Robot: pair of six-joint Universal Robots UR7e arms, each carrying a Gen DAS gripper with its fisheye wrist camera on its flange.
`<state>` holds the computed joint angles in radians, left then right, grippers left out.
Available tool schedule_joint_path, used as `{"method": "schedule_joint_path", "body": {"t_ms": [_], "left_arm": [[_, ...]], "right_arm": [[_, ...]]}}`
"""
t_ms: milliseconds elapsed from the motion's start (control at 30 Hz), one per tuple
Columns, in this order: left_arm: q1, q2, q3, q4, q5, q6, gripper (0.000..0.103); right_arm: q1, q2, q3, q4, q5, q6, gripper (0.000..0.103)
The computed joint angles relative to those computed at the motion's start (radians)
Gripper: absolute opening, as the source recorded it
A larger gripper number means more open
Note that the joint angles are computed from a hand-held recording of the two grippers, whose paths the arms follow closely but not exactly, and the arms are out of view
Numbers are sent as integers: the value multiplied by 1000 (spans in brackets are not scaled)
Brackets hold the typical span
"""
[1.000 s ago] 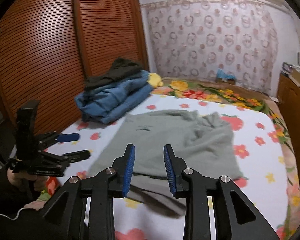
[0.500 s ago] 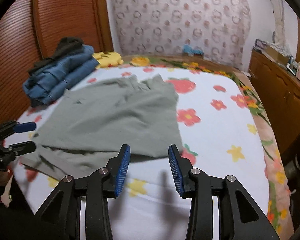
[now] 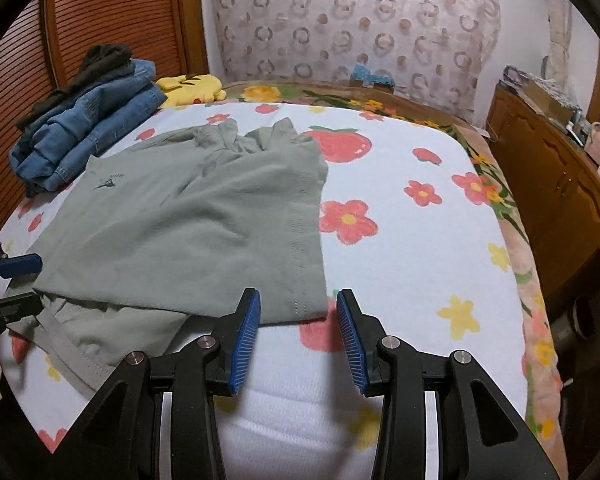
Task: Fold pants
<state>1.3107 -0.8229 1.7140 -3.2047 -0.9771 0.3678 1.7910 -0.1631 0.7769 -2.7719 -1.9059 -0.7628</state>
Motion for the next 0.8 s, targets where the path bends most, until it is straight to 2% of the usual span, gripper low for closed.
{"method": "schedule_joint_path", "body": {"t_ms": [67, 133, 167, 233, 300, 467, 800], "left_arm": [[0, 0, 2, 5, -7, 4, 38], [-1, 0, 3, 10, -12, 8, 34], [-2, 1, 3, 14, -17, 8, 30], [-2, 0, 5, 17, -25, 10, 23], [-3, -5, 12, 14, -43, 15, 15], [-6, -24, 25, 18, -75, 15, 5], [-40, -90, 96, -45, -121, 27, 3]], "right_arm": [[1, 2, -1, -3, -5, -9, 41], [-1, 5, -6, 6, -2, -15, 31], [-2, 4, -3, 5, 0, -19, 30], [-7, -7, 9, 17, 18, -23, 16], [-8, -12, 16, 21, 23, -37, 8], [-9, -20, 27, 2, 35, -54, 6], [8, -63, 89, -103, 121, -80, 6]]}}
